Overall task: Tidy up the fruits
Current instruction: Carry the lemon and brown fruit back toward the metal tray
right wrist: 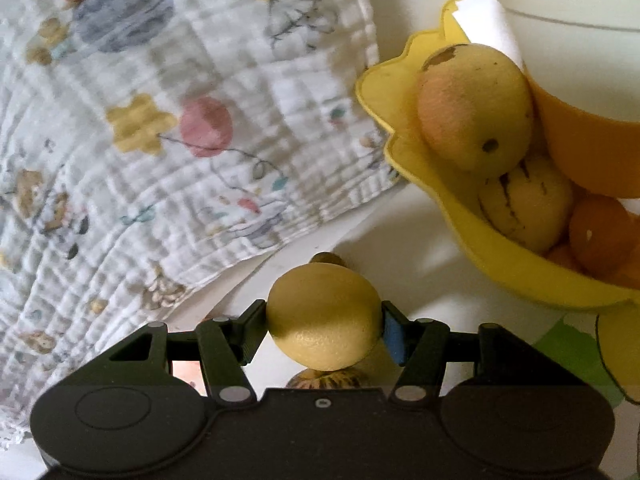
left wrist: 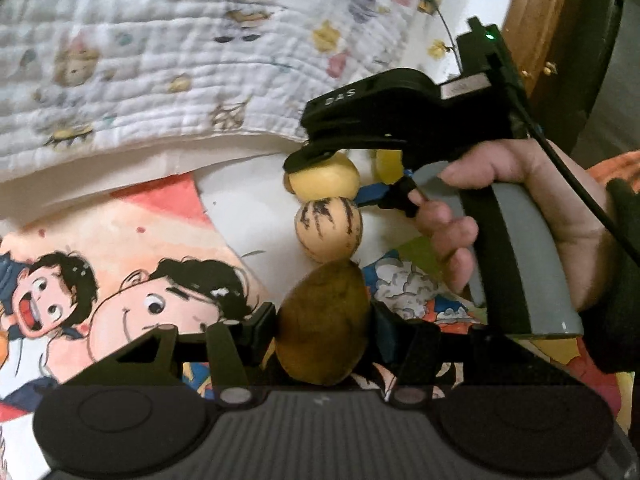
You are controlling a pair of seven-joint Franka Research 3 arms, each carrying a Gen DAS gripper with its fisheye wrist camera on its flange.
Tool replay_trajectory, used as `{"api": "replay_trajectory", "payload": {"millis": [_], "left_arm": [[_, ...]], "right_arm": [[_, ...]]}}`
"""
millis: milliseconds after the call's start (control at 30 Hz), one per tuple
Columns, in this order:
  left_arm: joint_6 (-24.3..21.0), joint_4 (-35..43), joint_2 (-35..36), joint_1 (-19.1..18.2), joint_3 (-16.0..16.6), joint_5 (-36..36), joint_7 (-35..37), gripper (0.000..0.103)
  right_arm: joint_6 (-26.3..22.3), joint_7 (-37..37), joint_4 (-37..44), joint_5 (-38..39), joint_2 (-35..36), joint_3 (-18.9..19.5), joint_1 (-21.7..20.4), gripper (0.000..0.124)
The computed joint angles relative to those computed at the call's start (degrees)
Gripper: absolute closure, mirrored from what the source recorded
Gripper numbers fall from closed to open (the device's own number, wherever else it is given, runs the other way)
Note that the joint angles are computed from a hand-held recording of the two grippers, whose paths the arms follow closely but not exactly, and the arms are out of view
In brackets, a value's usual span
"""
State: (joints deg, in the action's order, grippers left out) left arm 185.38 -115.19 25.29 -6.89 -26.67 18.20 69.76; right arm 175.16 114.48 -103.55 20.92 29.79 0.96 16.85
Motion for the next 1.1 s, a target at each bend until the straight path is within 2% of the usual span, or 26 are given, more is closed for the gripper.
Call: {"api": "replay_trajectory", "payload": {"millis": [33, 67, 167, 367, 433, 633, 867, 900, 933, 967, 1000, 1033, 1100], "left_arm": [[0.35, -0.78, -0.49, 0.49, -0.32, -0.24, -0.12, 0.047], [0.61, -1.78, -1.71, -1.01, 1.35, -0.97, -1.96, 0.047], [1.24, -3.20, -2.59, -0.18, 0.74, -1.05, -3.05, 0.047], [1.86, -5.54, -4.95, -2.83, 3.79, -0.59, -6.08, 0.047], [1.68, -5.87, -5.67, -4.90, 5.79, -0.46, -7.01, 0.047], [1.95, -7.12, -7.56, -6.98, 7.36, -0.33, -9.21, 0.047], [1.63, -8.94, -10.26, -11.19, 10.68, 0.00, -11.41, 0.047], [1.27, -9.21, -10.60, -10.72, 9.99, 0.00, -11.54, 0.047], [0.99, -9.67, -10.93, -8.63, 7.58, -0.09, -11.25, 0.047], [0.90, -10.25, -11.33, -6.68, 5.29, -0.21, -10.89, 0.047], [0.90, -10.70, -11.79, -6.47, 4.87, -0.25, -10.87, 0.047], [0.96, -11.20, -12.45, -7.65, 5.84, -0.11, -11.09, 0.047], [1.23, -12.05, -13.66, -11.38, 9.22, 0.33, -11.94, 0.047]], "right_arm": [[0.24, -0.39, -0.36, 0.24, -0.26, 0.53, -0.40, 0.062], [0.51, -1.03, -0.78, 0.65, -0.58, 1.34, -1.08, 0.062], [1.62, -2.98, -2.22, 2.27, -1.54, 3.69, -2.82, 0.062], [4.36, -6.34, -5.25, 6.07, -3.61, 7.80, -5.16, 0.062], [5.49, -8.40, -7.70, 7.79, -5.51, 10.28, -7.09, 0.062], [7.00, -15.55, -13.39, 14.76, -10.49, 17.94, -13.93, 0.062], [6.96, -31.68, -18.48, 30.60, -15.54, 31.73, -26.94, 0.062], [6.56, -34.90, -19.13, 34.00, -16.46, 33.74, -28.86, 0.062], [5.85, -38.51, -19.70, 37.82, -17.53, 35.54, -30.68, 0.062], [4.53, -41.93, -20.32, 41.57, -19.02, 36.71, -32.22, 0.062], [3.61, -46.16, -21.23, 46.26, -20.52, 37.88, -33.53, 0.062], [2.70, -49.16, -22.15, 49.59, -21.91, 38.13, -33.96, 0.062], [1.96, -50.13, -23.03, 50.77, -22.98, 37.03, -32.81, 0.062]]}}
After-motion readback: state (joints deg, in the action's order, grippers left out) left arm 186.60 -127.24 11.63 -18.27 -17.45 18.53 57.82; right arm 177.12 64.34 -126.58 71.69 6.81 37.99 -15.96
